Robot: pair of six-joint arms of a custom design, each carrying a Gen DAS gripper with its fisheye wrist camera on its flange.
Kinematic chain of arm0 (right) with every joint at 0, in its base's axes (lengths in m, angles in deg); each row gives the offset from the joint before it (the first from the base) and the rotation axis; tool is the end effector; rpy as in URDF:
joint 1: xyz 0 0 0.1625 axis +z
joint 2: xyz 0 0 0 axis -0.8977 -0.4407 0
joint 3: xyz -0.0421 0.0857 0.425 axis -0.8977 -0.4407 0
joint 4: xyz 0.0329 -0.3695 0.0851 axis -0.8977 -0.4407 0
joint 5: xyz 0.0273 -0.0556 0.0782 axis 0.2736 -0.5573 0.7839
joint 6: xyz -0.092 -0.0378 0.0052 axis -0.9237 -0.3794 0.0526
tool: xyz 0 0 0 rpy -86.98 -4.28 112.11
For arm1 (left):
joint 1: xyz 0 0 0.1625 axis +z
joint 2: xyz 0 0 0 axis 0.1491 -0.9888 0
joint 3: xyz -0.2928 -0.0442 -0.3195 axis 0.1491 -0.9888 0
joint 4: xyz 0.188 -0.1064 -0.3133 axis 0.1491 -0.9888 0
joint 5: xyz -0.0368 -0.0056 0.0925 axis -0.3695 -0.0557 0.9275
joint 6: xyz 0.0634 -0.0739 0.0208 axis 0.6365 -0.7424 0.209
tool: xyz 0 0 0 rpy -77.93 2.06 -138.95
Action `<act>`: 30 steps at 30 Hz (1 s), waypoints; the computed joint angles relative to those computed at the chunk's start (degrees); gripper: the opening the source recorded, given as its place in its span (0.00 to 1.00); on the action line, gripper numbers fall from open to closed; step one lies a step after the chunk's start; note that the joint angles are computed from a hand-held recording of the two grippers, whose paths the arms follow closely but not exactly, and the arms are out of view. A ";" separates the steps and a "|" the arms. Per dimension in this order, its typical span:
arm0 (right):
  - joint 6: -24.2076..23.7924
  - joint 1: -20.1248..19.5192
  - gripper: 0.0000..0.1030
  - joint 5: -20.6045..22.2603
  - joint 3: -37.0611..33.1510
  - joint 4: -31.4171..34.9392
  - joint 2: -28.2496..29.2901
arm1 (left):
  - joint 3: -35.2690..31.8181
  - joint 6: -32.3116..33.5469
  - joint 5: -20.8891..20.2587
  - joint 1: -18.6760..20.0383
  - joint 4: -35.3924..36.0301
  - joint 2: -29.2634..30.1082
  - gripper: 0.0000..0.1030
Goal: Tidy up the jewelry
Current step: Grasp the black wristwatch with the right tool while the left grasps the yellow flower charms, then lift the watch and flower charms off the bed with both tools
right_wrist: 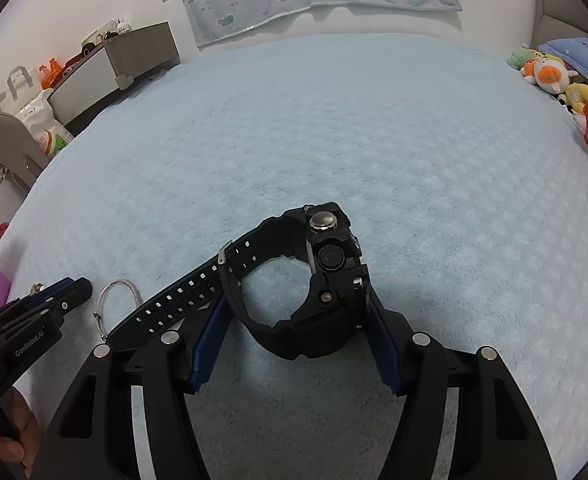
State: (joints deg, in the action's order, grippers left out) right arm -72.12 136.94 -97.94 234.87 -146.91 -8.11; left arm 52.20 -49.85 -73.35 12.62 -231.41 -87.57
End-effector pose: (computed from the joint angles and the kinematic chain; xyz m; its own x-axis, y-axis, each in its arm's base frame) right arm 0.0051 -0.3658 0.2966 -0.8149 -0.0432 0.5780 -0.3946 0.7717 -0.4988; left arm -0.3322 -0.3544 -0.0086 -0.7410 -0.0130 -0.6714 0.4111 0.7817 -0.4689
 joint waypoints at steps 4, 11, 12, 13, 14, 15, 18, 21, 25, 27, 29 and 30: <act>-0.40 -1.05 0.60 1.33 1.31 -0.19 -1.39 | 1.55 -0.15 -0.60 -0.60 -2.17 -1.06 0.25; -0.60 -2.94 0.56 4.49 3.34 0.74 -5.02 | 3.63 -1.53 -1.53 -2.94 -2.08 -3.16 0.25; -0.90 -3.60 0.56 5.20 3.67 1.18 -5.86 | 3.98 -1.69 -1.62 -3.37 -2.05 -3.62 0.25; -1.09 -4.08 0.56 5.82 4.07 1.39 -6.57 | 4.19 -1.86 -1.72 -3.72 -1.98 -3.88 0.25; -1.19 -4.32 0.56 6.15 4.31 1.54 -7.04 | 4.36 -2.31 -1.75 -4.19 -1.36 -4.33 0.25; -1.39 -4.89 0.56 6.90 4.81 1.58 -7.88 | 4.42 -2.44 -1.78 -4.35 -0.98 -4.69 0.25; -1.12 -6.14 0.55 8.81 5.73 2.69 -10.27 | 4.87 -3.53 -2.31 -5.56 0.26 -5.96 0.25; -1.22 -7.58 0.55 10.77 6.57 4.80 -13.29 | 5.00 -3.96 -2.40 -6.63 1.77 -6.87 0.25; -1.34 -7.47 0.46 11.24 7.60 5.70 -15.28 | 5.23 -4.51 -3.30 -8.09 2.91 -7.21 0.25; -1.57 -7.34 0.17 10.02 8.13 4.96 -15.67 | 5.25 -5.03 -3.99 -8.73 3.68 -7.24 0.25; -0.80 -8.30 0.17 11.18 8.14 6.37 -16.75 | 5.50 -5.48 -4.61 -9.29 3.88 -7.38 0.25; -0.67 -8.81 0.17 11.42 7.97 7.40 -17.12 | 5.65 -5.72 -4.82 -9.61 4.04 -7.41 0.25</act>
State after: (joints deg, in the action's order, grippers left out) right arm -72.78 128.13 -86.52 242.84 -139.51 -25.23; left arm 57.84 -55.57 -78.17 3.01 -227.37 -94.98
